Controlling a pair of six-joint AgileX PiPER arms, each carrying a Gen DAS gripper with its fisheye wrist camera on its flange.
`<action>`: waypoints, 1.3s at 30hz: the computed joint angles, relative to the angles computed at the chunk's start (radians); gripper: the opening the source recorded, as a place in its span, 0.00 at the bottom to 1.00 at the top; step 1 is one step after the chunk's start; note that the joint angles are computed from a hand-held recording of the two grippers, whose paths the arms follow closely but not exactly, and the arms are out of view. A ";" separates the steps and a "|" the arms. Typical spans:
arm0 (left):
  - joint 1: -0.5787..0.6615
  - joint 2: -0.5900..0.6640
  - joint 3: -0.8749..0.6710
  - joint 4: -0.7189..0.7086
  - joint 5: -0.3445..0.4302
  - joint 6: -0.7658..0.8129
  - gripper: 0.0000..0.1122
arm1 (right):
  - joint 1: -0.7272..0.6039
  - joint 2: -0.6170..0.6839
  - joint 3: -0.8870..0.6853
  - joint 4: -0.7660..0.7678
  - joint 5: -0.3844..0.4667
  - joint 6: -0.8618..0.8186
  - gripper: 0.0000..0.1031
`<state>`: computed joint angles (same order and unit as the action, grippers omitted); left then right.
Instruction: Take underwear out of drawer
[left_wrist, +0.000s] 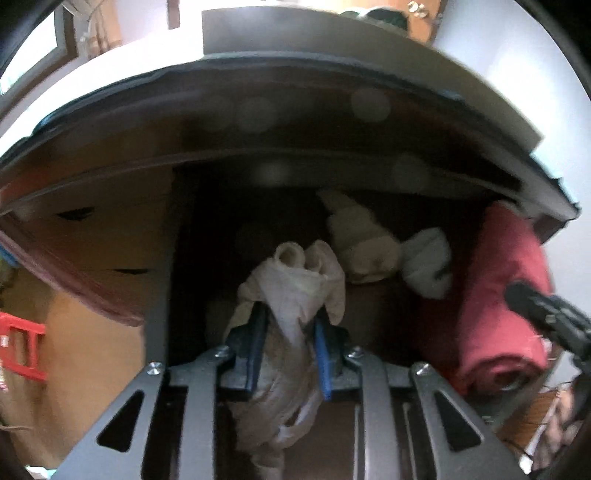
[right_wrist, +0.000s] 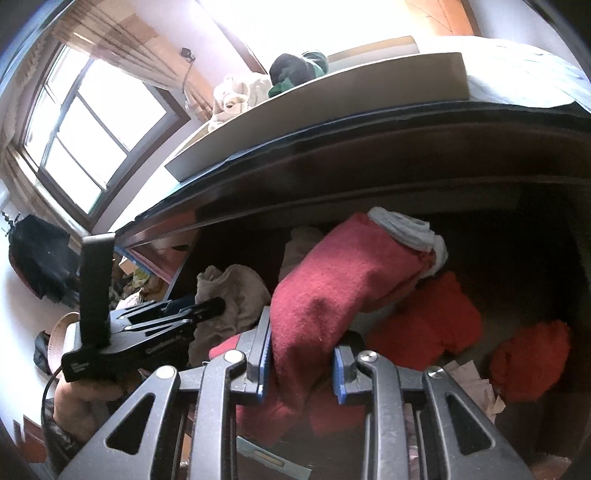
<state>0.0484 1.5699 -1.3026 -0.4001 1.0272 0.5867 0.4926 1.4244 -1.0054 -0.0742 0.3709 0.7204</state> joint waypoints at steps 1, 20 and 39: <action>0.005 0.000 -0.006 -0.032 0.017 0.032 0.19 | 0.003 -0.005 0.002 -0.021 0.002 0.021 0.28; -0.157 0.092 -0.071 0.209 0.017 -0.118 0.28 | 0.008 -0.009 -0.015 -0.019 0.034 0.022 0.28; 0.073 -0.149 0.119 -0.102 -0.015 0.200 0.16 | 0.100 -0.099 -0.003 -0.347 0.124 0.325 0.28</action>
<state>0.1214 1.4206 -1.1840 -0.5017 1.0126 0.7869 0.5930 1.3250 -1.0080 -0.4208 0.4947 1.0451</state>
